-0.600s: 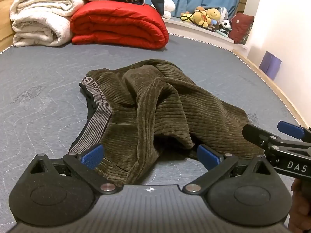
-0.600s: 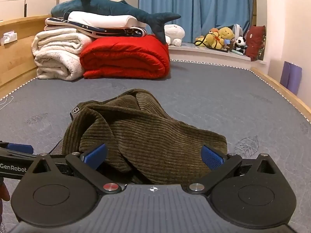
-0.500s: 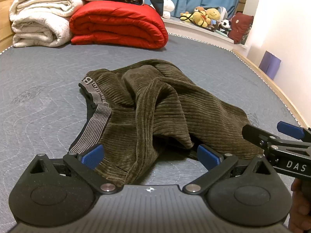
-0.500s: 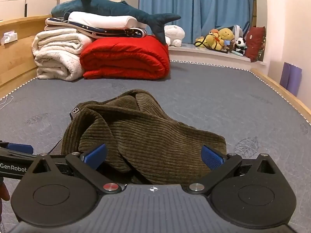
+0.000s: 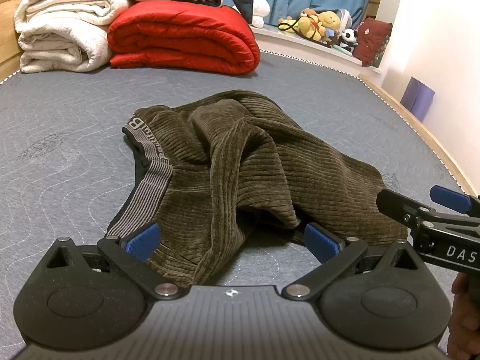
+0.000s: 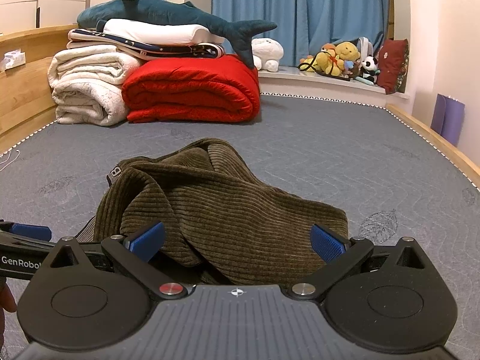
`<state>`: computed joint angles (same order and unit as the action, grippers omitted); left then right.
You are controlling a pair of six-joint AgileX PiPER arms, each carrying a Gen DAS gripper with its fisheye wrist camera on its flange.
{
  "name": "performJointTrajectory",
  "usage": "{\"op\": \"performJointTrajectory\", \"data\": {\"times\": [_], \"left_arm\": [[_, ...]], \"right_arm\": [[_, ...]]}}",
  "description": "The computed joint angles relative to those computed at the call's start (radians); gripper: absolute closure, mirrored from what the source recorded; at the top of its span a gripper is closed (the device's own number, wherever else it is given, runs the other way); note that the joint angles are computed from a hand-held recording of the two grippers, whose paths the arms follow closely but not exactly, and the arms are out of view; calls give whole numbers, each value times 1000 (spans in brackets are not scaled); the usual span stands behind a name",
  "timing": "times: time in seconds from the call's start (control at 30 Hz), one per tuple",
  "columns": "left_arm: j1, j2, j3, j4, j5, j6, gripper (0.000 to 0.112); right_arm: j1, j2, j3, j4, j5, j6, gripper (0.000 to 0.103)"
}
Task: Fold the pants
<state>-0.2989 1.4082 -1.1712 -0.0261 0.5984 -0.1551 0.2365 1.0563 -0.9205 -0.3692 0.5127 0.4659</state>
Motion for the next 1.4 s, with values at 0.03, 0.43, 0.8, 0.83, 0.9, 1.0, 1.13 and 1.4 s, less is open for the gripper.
{"op": "performJointTrajectory", "data": {"times": [0.03, 0.43, 0.8, 0.83, 0.9, 1.0, 1.13, 1.4], "left_arm": [[-1, 1, -3, 1, 3, 3, 10], [168, 30, -102, -165, 76, 94, 87], [360, 245, -331, -646, 311, 508, 47], [338, 265, -312, -624, 312, 496, 48], [286, 302, -322, -546, 308, 421, 47], [241, 339, -325, -505, 271, 456, 48], [199, 354, -320, -476, 245, 496, 103], [72, 232, -166, -323, 333, 738, 105]], "right_arm": [[4, 3, 1, -13, -4, 13, 1], [-29, 19, 2, -83, -48, 100, 1], [-201, 29, -4, 320, -106, -252, 41], [-207, 32, -7, 340, -101, -267, 41], [-225, 42, -12, 384, -98, -304, 40], [-249, 62, -29, 495, -67, -403, 38], [-283, 78, -23, 653, -47, -560, 30], [-370, 152, -65, 968, 82, -765, 21]]}}
